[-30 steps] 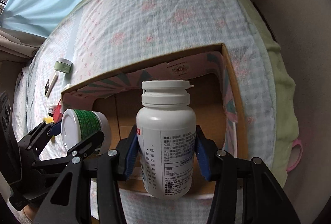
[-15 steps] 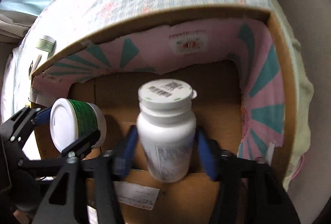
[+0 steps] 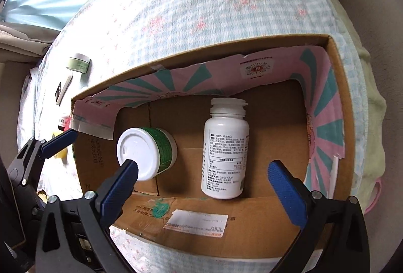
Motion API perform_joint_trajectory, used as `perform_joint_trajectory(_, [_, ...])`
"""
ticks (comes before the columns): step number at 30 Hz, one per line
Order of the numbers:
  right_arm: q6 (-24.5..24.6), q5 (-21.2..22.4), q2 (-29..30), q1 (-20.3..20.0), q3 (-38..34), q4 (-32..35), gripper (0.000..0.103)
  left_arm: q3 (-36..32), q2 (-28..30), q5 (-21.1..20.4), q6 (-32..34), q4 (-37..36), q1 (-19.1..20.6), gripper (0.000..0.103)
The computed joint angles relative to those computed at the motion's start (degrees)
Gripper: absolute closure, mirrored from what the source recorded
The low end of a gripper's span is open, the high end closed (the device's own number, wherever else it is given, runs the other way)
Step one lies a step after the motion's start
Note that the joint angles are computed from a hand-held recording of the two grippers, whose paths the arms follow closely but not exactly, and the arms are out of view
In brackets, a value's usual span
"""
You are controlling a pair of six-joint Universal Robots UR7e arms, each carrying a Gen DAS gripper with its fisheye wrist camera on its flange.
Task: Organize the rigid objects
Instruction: 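Release the jar with the left tool while the right releases the pill bottle into the box, then grasp the yellow tape roll with the left tool while the right grasps the red box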
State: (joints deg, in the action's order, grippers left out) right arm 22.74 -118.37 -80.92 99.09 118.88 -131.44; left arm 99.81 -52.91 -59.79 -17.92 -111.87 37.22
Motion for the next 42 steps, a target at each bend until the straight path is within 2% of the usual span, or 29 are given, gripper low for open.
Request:
perform_joint_trajectory(6, [3.3, -1.5, -1.7, 3.7, -1.7, 3.5, 0.000, 0.3, -2.8, -0.6, -0.4, 1.2, -1.5, 0.000])
perform_joint_trajectory(9, [5.7, -3.7, -2.3, 6.8, -2.9, 5.9, 0.000, 0.3, -5.4, -0.6, -1.2, 2.7, -2.8, 0.000])
perform_joint_trajectory(12, [8.5, -7.5, -2.1, 11.1, -3.9, 5.7, 0.000, 0.4, -9.0, -0.1, -2.8, 5.5, -4.3, 0.000])
perform_joint_trajectory(19, [13.5, -10.6, 0.5, 18.7, -8.8, 8.7, 0.000, 1.1, -19.8, 3.6, -7.9, 13.5, -7.1, 0.000])
perform_joint_trajectory(24, [14.6, -10.0, 4.0, 23.5, -11.3, 6.3, 0.000, 2.3, -28.3, 8.2, -12.8, 20.0, -7.5, 0.000])
perform_joint_trajectory(29, [17.6, -9.4, 9.8, 28.1, -16.1, 7.2, 0.000, 0.9, -35.1, 11.1, -17.5, 29.2, -6.5, 0.000])
perform_joint_trajectory(33, [21.0, -8.9, 15.1, 30.8, -20.1, 7.6, 0.000, 0.1, -40.3, 13.2, -17.5, 33.5, -4.3, 0.000])
perform_joint_trajectory(38, [28.2, -7.5, 22.5, 32.6, -25.4, 7.6, 0.000, -1.2, -44.3, 14.2, -12.8, 35.2, 1.0, 0.000])
perform_joint_trajectory(42, [32.1, -7.2, 29.2, 33.3, -31.3, 8.7, 0.000, -2.2, -46.3, 14.6, -4.9, 33.2, 6.1, 0.000])
